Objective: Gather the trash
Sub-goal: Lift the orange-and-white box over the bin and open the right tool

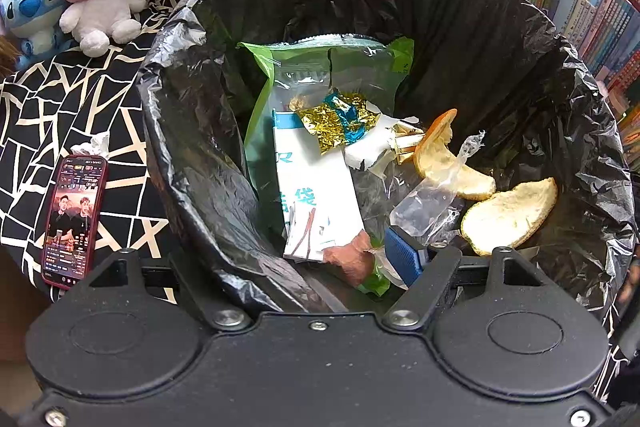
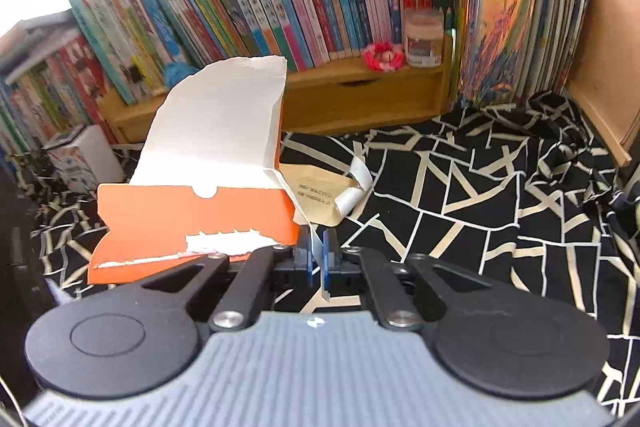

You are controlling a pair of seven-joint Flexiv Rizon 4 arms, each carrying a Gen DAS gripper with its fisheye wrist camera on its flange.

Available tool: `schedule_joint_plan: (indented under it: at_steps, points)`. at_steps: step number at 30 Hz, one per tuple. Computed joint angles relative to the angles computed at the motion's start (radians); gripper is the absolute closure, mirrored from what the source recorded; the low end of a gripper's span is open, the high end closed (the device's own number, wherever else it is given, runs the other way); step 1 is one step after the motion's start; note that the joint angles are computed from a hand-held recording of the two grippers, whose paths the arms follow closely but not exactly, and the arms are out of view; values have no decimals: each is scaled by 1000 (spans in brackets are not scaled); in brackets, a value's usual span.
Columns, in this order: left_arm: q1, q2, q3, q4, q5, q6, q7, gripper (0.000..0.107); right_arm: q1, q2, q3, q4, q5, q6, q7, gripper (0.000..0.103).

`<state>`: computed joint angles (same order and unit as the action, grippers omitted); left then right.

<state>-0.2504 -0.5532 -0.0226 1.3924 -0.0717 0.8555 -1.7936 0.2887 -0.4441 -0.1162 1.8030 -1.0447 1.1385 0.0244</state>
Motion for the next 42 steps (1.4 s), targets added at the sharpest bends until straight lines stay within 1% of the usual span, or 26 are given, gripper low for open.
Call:
schedule_joint_plan:
  at_steps: [5, 9, 16, 18, 21, 23, 26, 30, 32, 34, 37, 39, 42]
  points:
    - [0, 0, -1, 3, -1, 7, 1, 33, 8, 58, 9, 15, -60, 4, 26, 95]
    - [1, 2, -2, 11, -2, 14, 4, 32, 7, 95, 24, 8, -145, 16, 58, 95]
    - [0, 5, -1, 18, -3, 26, 0, 32, -8, 125, 55, -50, -283, 121, 72, 94]
    - [0, 7, -1, 24, -3, 32, 0, 32, -9, 118, 64, -77, -301, 157, 54, 94]
    - [1, 9, -2, 30, -4, 39, 1, 32, 1, 96, 72, -120, -297, 207, 0, 94]
    - [1, 10, -2, 33, -4, 44, 1, 32, 13, 73, 77, -149, -266, 229, -57, 93]
    - [0, 12, -2, 38, -4, 50, 4, 32, 39, 30, 87, -191, -166, 245, -177, 93]
    - [0, 12, -2, 41, -4, 55, 5, 32, 74, -18, 109, -234, -40, 232, -333, 91]
    - [-1, 11, -1, 41, -4, 55, 4, 32, 90, -35, 113, -248, 9, 221, -396, 88]
    - [-1, 11, -1, 41, -4, 56, 2, 32, 102, -49, 116, -258, 59, 213, -450, 83]
    - [-2, 12, 0, 42, -5, 57, -1, 32, 120, -59, 108, -261, 120, 205, -509, 77]
    - [-2, 12, 0, 42, -5, 58, -3, 32, 134, -60, 97, -257, 155, 205, -539, 76]
    - [-2, 11, 0, 39, -6, 56, -6, 32, 156, -56, 78, -247, 202, 220, -572, 76]
